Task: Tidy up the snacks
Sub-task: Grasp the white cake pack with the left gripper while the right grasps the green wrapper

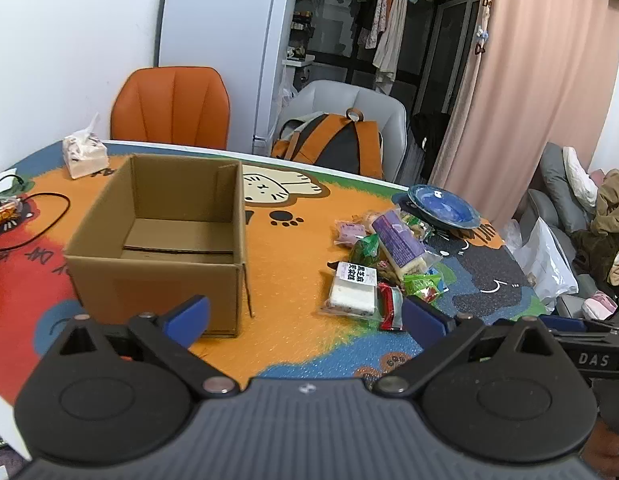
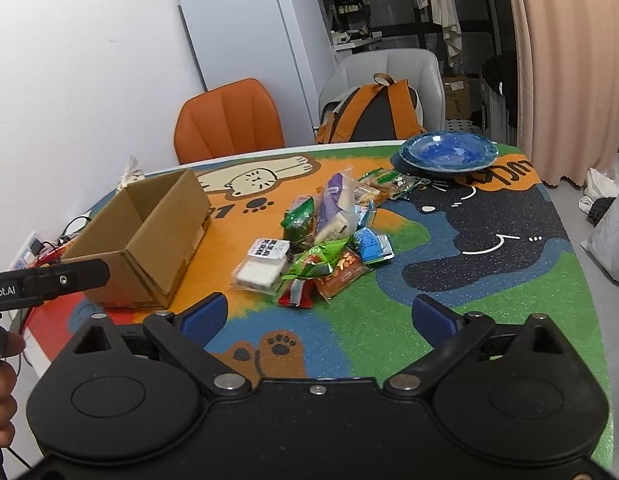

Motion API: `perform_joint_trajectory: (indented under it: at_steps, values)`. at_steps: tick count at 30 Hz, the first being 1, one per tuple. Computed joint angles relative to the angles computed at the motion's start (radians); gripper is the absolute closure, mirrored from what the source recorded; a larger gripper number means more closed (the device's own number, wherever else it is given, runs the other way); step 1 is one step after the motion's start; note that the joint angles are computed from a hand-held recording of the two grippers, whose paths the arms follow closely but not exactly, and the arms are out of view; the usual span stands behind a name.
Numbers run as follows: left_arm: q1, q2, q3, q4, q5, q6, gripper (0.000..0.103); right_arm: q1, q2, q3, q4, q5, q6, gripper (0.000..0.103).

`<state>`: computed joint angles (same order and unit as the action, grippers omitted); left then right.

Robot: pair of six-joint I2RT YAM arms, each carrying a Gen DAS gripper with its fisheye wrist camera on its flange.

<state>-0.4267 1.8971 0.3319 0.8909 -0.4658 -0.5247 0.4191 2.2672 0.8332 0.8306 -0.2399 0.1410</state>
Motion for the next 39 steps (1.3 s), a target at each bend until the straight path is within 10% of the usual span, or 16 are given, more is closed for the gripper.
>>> perform_joint_trajectory:
  at_steps: [8, 27, 33, 39]
  values:
    - [0.051, 0.127, 0.082, 0.063, 0.072, 0.034, 0.006, -0.005, 0.083, 0.144, -0.086, -0.048, 0.022, 0.026]
    - [0.141, 0.317, 0.276, 0.060, 0.145, 0.032, 0.023, 0.041, 0.274, 0.532, -0.339, -0.032, 0.035, 0.030]
    - [0.153, 0.358, 0.337, 0.030, 0.191, 0.029, 0.024, 0.021, 0.336, 0.634, -0.424, -0.078, 0.051, 0.069]
    - [0.157, 0.404, 0.414, -0.023, 0.199, 0.016, 0.024, -0.019, 0.344, 0.632, -0.396, -0.164, 0.095, 0.072]
